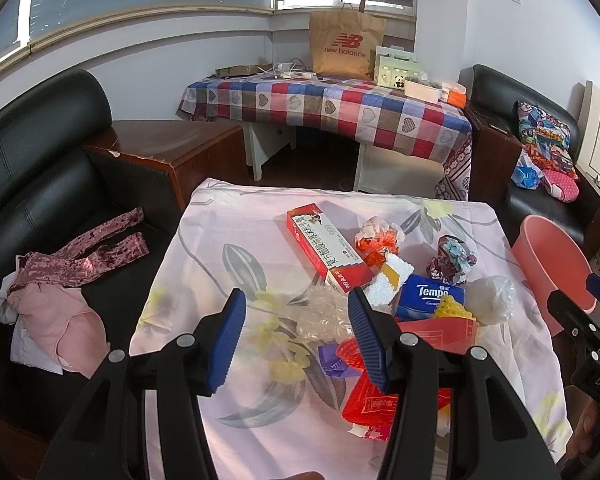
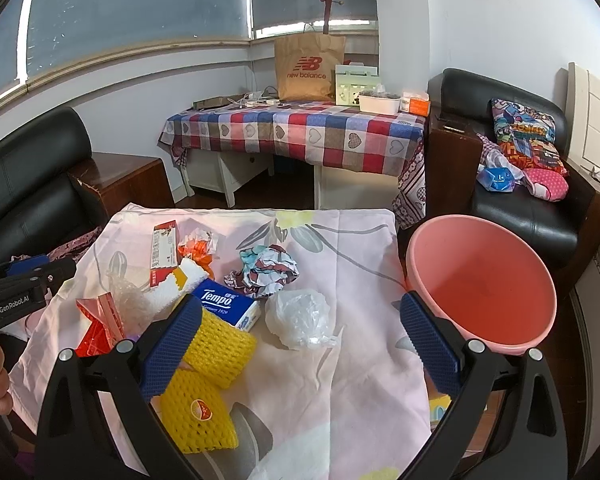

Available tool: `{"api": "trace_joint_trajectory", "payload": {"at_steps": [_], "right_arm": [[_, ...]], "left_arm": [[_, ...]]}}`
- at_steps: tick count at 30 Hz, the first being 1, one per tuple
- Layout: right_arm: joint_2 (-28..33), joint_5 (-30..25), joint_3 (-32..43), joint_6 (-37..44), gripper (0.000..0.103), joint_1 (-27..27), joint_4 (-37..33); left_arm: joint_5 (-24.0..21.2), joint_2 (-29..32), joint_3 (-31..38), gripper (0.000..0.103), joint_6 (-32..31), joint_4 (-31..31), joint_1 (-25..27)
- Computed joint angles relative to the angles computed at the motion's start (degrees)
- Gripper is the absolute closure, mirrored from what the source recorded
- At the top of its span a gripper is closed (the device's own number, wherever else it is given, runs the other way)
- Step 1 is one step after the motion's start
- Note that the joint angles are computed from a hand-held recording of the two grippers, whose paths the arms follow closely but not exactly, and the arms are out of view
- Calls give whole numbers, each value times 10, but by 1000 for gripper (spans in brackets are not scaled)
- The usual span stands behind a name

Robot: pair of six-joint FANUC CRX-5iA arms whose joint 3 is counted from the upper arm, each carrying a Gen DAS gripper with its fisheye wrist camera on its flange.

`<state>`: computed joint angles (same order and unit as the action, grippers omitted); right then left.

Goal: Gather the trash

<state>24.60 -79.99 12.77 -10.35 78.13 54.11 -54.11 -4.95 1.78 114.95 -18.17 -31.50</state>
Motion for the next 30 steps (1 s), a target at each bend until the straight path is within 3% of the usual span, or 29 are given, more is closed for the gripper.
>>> {"api": "trace_joint_trajectory", "payload": {"at_steps": [23,30], "right_arm": [[1,-6,5,-2,3,1,13],[-6,-10,-3,-8,3,6,8]], "left_arm": [[3,3,6,50,-1,2,-1],[34,-13,-17,50,-27,27,6]]}}
